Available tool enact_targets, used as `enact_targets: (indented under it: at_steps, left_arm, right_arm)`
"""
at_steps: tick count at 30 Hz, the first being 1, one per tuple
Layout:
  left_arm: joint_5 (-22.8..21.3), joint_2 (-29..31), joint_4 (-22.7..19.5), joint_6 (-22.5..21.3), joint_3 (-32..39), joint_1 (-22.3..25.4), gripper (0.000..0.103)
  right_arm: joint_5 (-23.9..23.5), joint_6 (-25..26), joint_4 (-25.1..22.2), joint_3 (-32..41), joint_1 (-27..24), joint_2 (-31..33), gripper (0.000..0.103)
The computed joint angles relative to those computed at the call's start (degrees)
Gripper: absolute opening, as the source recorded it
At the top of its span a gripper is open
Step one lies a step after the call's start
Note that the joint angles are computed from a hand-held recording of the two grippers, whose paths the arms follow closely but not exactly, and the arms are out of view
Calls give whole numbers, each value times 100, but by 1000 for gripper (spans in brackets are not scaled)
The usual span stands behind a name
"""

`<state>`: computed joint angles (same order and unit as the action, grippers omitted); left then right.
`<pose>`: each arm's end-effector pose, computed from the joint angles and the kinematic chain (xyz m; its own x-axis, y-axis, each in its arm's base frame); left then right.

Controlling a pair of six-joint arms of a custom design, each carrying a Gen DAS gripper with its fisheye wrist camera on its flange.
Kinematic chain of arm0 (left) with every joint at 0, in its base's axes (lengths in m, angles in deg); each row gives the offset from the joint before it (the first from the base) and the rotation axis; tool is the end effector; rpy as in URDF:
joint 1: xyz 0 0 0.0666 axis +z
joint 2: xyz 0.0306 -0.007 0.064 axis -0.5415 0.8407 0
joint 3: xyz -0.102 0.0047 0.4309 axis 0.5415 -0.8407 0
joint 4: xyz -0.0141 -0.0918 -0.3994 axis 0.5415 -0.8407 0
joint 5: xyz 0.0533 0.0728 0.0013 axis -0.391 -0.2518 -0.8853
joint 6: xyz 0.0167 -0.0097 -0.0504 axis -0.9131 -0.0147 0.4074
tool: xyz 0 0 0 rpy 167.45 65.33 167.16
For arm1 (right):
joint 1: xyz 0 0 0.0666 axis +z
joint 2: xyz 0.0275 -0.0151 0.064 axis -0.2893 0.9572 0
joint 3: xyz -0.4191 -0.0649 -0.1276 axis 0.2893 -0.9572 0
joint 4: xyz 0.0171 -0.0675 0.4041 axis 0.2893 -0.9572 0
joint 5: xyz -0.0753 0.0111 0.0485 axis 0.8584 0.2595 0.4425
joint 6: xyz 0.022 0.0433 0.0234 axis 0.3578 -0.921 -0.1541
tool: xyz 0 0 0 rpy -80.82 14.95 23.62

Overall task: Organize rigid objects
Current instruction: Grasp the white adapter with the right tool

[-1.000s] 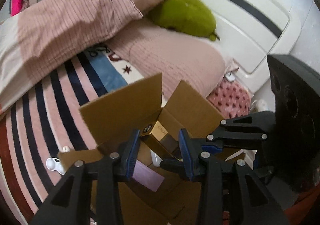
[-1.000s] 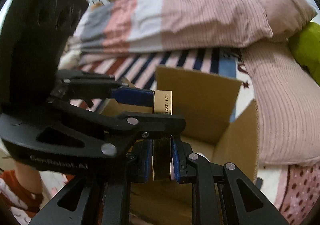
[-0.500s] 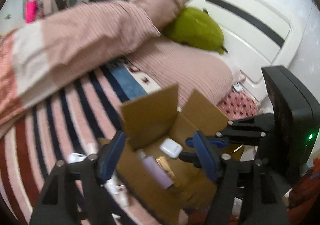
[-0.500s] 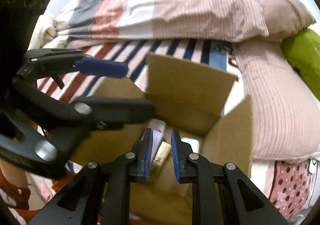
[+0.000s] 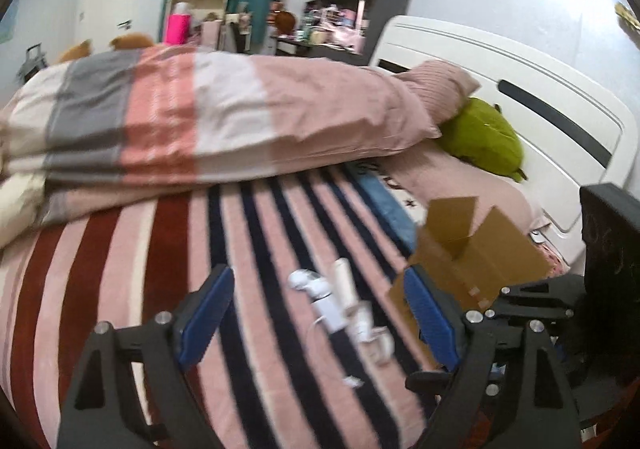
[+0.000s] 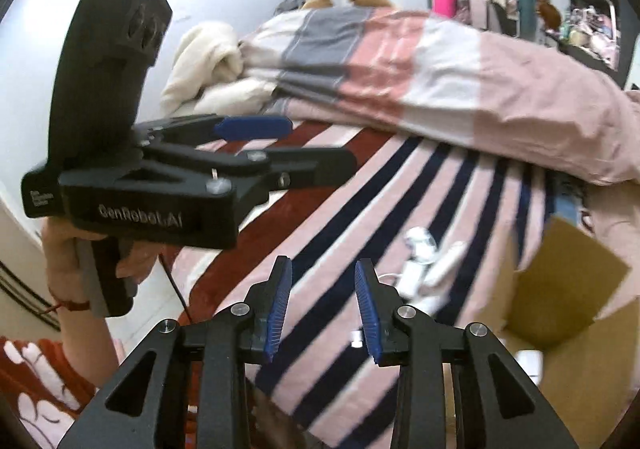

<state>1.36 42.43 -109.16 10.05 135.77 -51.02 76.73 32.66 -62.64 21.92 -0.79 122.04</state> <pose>0.6870 -0.2457 0.3943 -0.5389 0.3334 -0.7736 0.7196 0.6597 -0.2170 0.5860 0.1701 0.4068 -0.7381 -0.0480 -0.6730 -0.2005 0.9680 0.1508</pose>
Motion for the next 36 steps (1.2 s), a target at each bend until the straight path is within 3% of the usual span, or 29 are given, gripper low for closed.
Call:
enact_targets:
  at_steps: [7,14,21,27,30,31,33,36]
  left_arm:
    - [151,106,319,75,-573,275,84]
    - [316,247,393,224,-780,417,84]
    - [300,401,328,352,-664,485,84]
    - [254,433,281,372,-625,482,84]
    - [268,439,277,370,-614,484,84]
    - [265,442,273,373,-606,485,84]
    - [264,446,249,358,-588,482,84]
    - [334,466,160,348,-500,475,84]
  right_arm:
    - [412,-534,-124,142,149,767,29]
    - [1501,-904,-613,742,-35,1670,30]
    - [1666,-1115,-904,1166,-219,2132,30]
    - [1766,-1097,-904,1383,-251,2320,38]
    - [1963,-996,-819,1407,-234,2358,46]
    - [1952,-952,-754,1386,-238,2357,46]
    - [1721,-884,-625,1334,-273,2339,23]
    - [1810,-654,-448,1227,-219,2242,23]
